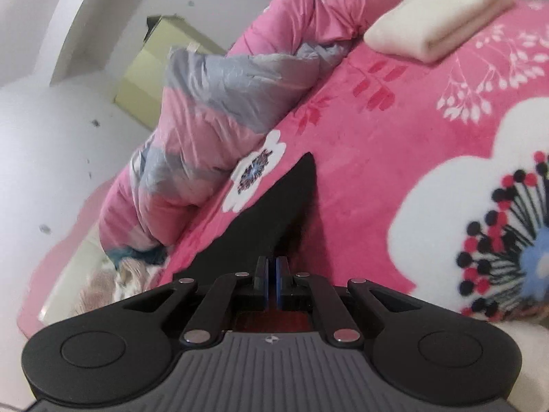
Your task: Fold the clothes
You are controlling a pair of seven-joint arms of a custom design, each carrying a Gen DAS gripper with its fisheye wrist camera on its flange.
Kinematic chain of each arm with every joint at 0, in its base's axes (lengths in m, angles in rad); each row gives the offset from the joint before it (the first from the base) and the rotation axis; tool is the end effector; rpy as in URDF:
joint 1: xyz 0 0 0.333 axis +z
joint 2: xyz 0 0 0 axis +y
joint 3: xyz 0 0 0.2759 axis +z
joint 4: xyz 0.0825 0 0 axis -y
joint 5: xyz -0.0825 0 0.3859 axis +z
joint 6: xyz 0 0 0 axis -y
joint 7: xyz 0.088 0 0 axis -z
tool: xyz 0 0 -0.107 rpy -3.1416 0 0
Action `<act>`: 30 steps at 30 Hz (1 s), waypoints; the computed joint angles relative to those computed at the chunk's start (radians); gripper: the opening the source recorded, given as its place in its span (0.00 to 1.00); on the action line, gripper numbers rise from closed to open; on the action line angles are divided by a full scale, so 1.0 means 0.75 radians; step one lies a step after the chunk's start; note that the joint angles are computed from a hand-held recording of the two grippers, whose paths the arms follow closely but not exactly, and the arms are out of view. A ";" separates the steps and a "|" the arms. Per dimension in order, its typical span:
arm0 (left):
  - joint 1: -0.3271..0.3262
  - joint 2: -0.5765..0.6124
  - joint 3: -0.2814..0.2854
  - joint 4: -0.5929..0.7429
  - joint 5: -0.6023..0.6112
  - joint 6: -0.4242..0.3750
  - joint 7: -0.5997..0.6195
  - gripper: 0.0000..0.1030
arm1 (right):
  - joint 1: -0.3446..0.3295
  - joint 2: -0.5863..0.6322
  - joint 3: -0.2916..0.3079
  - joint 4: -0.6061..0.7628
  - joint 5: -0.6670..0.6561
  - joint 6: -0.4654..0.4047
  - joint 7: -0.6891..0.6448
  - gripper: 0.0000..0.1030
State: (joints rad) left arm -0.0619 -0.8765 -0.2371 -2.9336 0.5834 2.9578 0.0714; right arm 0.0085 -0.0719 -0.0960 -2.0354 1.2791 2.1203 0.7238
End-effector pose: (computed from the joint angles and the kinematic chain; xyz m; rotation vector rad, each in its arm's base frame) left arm 0.3349 -0.1326 0.4446 -2.2127 1.0723 -1.1207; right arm 0.5681 -0.0072 0.4806 -1.4972 1.3482 0.2596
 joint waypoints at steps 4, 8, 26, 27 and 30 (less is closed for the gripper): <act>0.009 0.003 0.002 -0.011 0.003 0.032 -0.003 0.04 | 0.001 0.056 0.016 -0.026 -0.126 0.061 0.110 0.03; -0.002 -0.006 0.025 -0.021 -0.005 0.043 0.022 0.05 | 0.008 -0.045 0.033 -0.100 -0.141 0.236 0.092 0.07; 0.051 -0.084 -0.007 -0.073 0.009 0.068 -0.012 0.06 | 0.164 -0.225 0.096 -0.297 -0.418 0.610 -0.217 0.00; 0.050 -0.085 -0.003 -0.074 0.008 0.069 -0.006 0.06 | 0.174 -0.251 0.094 -0.310 -0.441 0.627 -0.228 0.00; 0.050 -0.087 -0.006 -0.073 0.004 0.065 -0.003 0.07 | 0.263 -0.252 0.047 -0.252 -0.296 0.524 -0.399 0.00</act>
